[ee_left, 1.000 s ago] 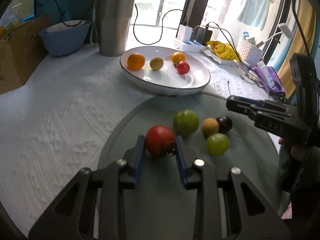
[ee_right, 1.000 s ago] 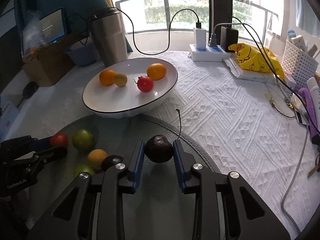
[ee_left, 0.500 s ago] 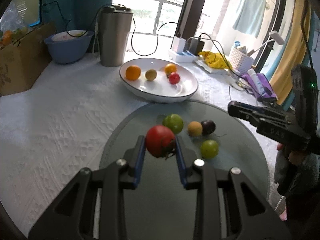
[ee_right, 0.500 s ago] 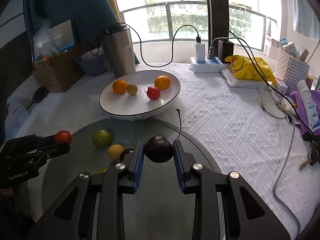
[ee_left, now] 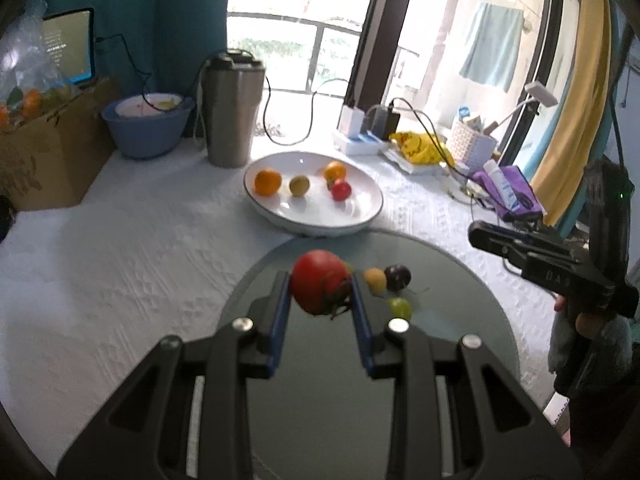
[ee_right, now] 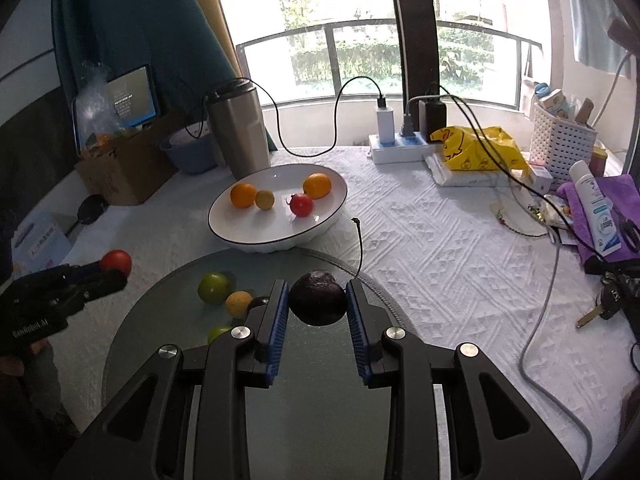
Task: Organize fruits
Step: 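Carry the red tomato and dark plum into the white bowl and open both tools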
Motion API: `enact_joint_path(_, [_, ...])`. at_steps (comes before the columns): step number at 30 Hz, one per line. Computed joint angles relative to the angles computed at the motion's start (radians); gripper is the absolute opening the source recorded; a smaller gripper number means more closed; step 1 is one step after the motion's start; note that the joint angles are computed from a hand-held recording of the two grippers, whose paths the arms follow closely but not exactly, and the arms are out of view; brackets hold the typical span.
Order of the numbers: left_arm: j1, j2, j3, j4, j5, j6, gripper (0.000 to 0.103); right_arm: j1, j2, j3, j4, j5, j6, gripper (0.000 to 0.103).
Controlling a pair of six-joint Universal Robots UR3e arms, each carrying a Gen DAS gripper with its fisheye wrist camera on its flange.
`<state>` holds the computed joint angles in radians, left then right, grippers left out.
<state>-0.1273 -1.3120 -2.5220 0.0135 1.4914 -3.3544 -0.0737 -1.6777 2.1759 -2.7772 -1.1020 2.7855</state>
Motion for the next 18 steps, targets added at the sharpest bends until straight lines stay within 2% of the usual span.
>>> enact_joint_path(7, [0.005,0.000,0.041,-0.024,0.012,0.007,0.031,-0.025,-0.016,-0.023,0.024,0.031,-0.006,0.031])
enact_joint_path(18, [0.017,-0.135,0.161,-0.005,0.021,0.017,0.031,-0.030,0.084,-0.140,0.006,0.019,-0.014,0.031])
